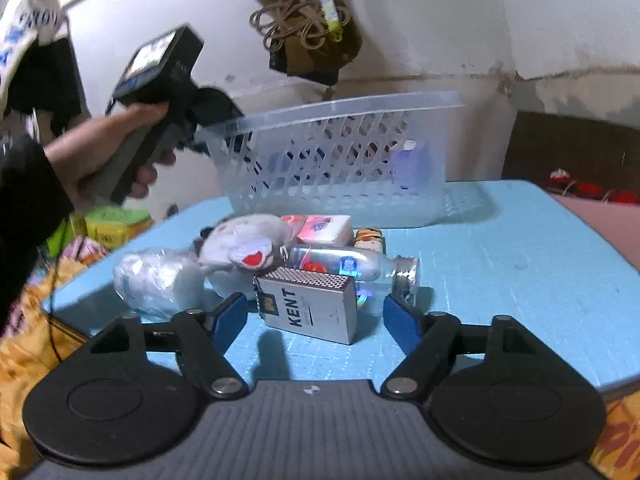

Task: Organize objects
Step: 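Move the right gripper to the white KENT box and grasp it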

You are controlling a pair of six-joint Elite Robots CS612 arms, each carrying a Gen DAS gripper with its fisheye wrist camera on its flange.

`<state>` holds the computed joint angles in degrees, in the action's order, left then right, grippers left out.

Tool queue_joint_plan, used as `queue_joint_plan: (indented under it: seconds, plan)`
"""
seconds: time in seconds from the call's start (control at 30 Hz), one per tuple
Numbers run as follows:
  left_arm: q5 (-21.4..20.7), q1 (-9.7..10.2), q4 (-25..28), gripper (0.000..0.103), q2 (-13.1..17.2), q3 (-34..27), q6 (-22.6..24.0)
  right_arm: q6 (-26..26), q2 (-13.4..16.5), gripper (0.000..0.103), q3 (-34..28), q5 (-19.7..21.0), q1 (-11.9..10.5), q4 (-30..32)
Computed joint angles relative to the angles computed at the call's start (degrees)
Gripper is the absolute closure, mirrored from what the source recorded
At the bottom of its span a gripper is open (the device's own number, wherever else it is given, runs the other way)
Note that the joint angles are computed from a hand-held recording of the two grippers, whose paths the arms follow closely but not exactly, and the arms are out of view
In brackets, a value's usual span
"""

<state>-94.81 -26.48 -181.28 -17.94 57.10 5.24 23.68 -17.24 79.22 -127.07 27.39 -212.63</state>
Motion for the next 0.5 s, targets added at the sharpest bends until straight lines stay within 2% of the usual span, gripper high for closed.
queue_joint_plan:
  seconds: [0.1,0.27,0.37,0.47,0.5]
  plan:
    - [-0.3,0.03,0.0,0.063,0.0,0.0,0.1,1.2,-0.1,0.047,0.5,-0.3,-0.3,0.3]
    - [-0.1,0.0,-0.1,0.061,0.1,-0.1,0.0,1.5,-0.4,0.057,1.6,-1.0,-0.3,-0.4]
    - [0.0,-0.01,-0.2,0.06,0.1,-0.1,-0.1,0.5,-0.5,0.055,1.9,1.5,-0.7,-1.5]
    - [0.1,-0.05,0.0,0.06,0.0,-0.1,-0.1,-2.0,0.0,0.04,0.9,1.3,-0.7,-2.0]
    - [0.2,-0.07,0.0,0.06,0.0,-0.1,-0.1,-2.9,0.3,0.04,0.5,1.4,-0.8,-2.2]
